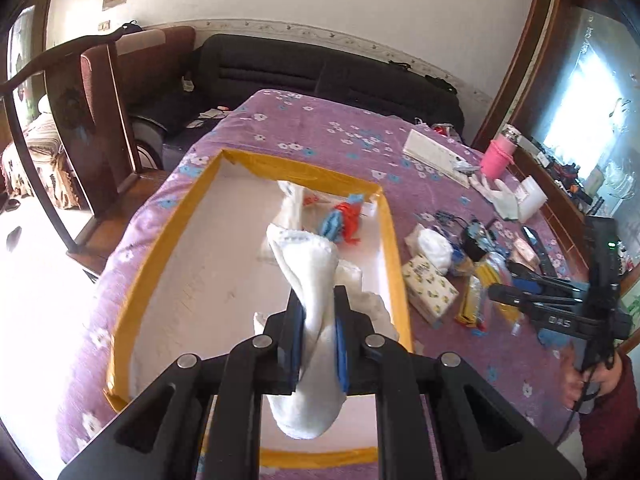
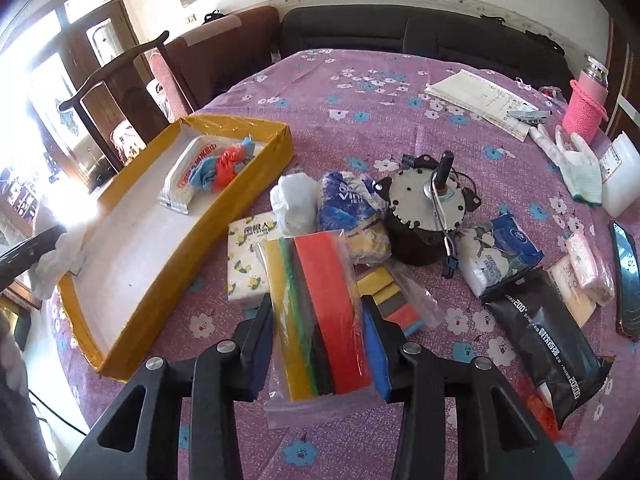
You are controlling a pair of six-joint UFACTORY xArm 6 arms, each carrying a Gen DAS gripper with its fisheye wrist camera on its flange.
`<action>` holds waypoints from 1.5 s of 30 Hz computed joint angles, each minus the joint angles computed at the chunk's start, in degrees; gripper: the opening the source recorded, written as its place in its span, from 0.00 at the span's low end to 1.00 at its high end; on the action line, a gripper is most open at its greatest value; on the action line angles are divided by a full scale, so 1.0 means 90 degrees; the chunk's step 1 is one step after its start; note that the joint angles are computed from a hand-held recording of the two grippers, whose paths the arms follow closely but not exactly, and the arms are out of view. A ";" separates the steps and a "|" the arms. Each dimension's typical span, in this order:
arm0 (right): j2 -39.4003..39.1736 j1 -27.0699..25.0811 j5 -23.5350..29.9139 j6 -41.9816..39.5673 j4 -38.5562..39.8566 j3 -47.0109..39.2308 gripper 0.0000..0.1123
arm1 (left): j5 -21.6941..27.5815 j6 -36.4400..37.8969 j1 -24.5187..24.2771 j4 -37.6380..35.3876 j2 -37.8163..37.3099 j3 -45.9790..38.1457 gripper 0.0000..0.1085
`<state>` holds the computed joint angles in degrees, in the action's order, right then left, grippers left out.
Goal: Organize soft objects
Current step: 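Carry the white cloth to the tray while the right grasps the striped sponge bag, then release the white cloth and the striped sponge bag into the tray, then grasp the yellow-black-red sponge bag with the left while the right grasps the blue knitted glove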
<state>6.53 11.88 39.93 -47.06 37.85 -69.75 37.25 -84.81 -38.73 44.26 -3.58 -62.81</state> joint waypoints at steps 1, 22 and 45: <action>-0.0021 0.0008 0.0103 0.0004 0.0099 -0.0075 0.39 | -0.0095 0.0280 0.0197 -0.0191 0.0046 -0.0020 0.12; 0.1985 0.1655 0.1008 0.1915 -0.0949 -0.2568 0.40 | -0.0917 0.1104 0.1836 -0.0840 0.0982 -0.0643 0.58; -0.0658 0.0329 -0.1348 0.0631 0.0064 0.0545 0.74 | -0.0366 -0.1553 -0.0444 0.1401 0.0276 -0.0456 0.80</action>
<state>0.61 14.83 27.80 -41.39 38.43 -64.84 33.95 -98.79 -42.72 56.86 -1.09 -66.91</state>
